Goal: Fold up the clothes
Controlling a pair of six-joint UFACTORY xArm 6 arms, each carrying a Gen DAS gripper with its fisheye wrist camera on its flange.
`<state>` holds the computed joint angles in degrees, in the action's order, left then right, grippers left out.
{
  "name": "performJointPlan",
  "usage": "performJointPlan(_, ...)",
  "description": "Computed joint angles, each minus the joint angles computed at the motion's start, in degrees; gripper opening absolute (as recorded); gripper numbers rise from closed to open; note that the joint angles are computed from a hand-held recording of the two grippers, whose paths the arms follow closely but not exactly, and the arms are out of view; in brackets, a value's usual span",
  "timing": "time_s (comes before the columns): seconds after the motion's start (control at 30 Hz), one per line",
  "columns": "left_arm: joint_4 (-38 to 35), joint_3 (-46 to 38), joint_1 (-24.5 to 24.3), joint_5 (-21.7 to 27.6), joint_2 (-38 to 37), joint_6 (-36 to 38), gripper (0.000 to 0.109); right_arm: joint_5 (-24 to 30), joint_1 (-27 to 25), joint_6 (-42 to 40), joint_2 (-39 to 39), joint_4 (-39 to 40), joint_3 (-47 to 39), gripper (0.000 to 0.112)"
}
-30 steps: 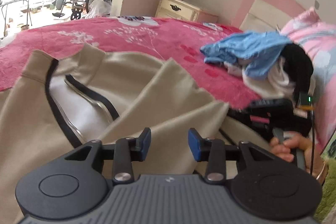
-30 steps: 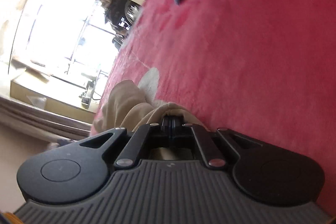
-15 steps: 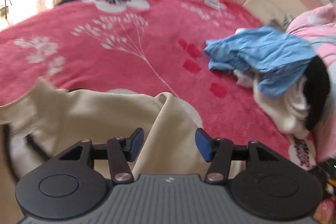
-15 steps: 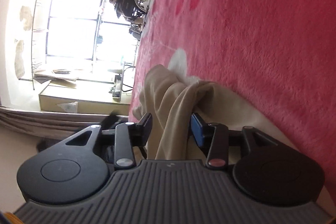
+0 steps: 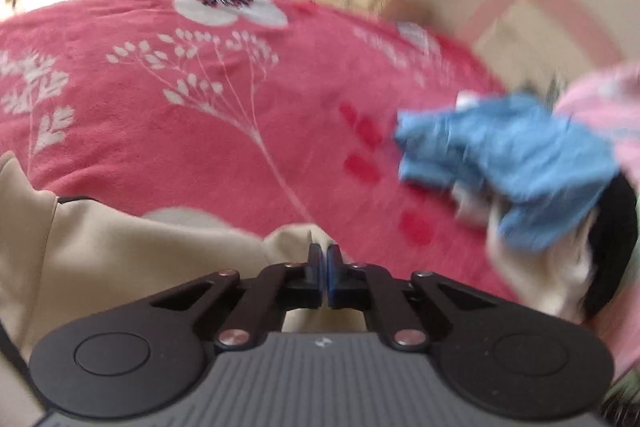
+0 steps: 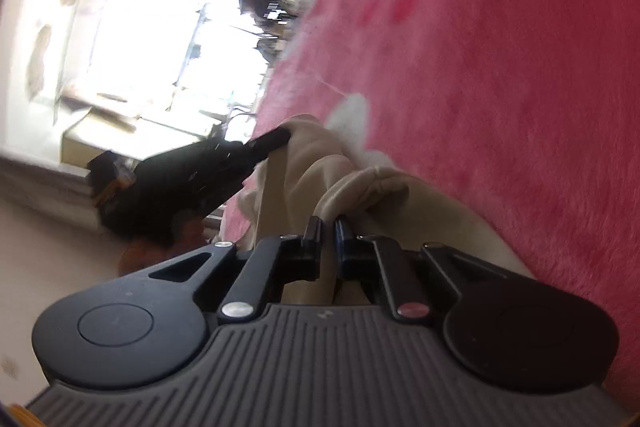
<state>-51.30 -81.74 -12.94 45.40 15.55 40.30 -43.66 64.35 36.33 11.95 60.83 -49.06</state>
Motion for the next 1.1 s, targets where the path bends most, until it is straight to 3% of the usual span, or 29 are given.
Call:
performJointPlan(0.13, -3.8, -1.6, 0.3, -0.6, 3.5, -2.5, 0.003, 2.0, 1.3, -17.9, -0.2, 9.2, -3.2, 0.004)
performJointPlan(0.27, -8.6, -0.2, -0.3, -3.4, 5.0, -0.2, 0.003, 4.0, 1.5, -17.6, 0.9, 12.5, -3.3, 0.003)
performJointPlan(0.37, -10.9, 1.0, -0.8, -6.4, 5.5, 1.8, 0.003, 3.9, 2.1, -22.1, 1.6, 16.1, -5.2, 0.003)
performJointPlan(0.47, -11.1, 2.2, -1.5, -8.3, 5.0, 3.6, 0.007, 3.7, 1.7, -19.0, 2.2, 13.8, -4.6, 0.002)
performJointPlan(0.53, -9.5, 1.9, -1.1, -6.6, 4.3, 2.6, 0.011, 2.7, 1.7, -15.9, 2.5, 10.9, -3.5, 0.002)
performJointPlan(0.63, -7.5, 1.3, 0.7, -3.2, 2.4, 0.1, 0.029, 1.1, 0.7, -7.3, 2.3, 3.3, 0.1, 0.004)
performJointPlan(0.67, -6.7, 1.6, 1.7, -2.6, 1.0, -0.5, 0.040, 0.8, 0.3, -4.6, 2.2, 1.1, 1.0, 0.006)
performJointPlan(0.7, -6.0, 1.9, 2.7, -1.9, -0.4, -1.2, 0.044, 0.5, 0.2, -2.9, 2.0, -0.1, 1.7, 0.007)
performJointPlan(0.93, -5.4, 2.3, 16.3, 8.7, -11.7, -5.5, 0.046, -1.1, 0.2, 2.2, 1.7, -2.5, 3.2, 0.014)
performJointPlan(1.1, -5.9, 2.3, 29.9, 15.3, -21.0, -5.8, 0.048, -1.7, 2.3, -3.0, 1.8, 5.1, 0.0, 0.027)
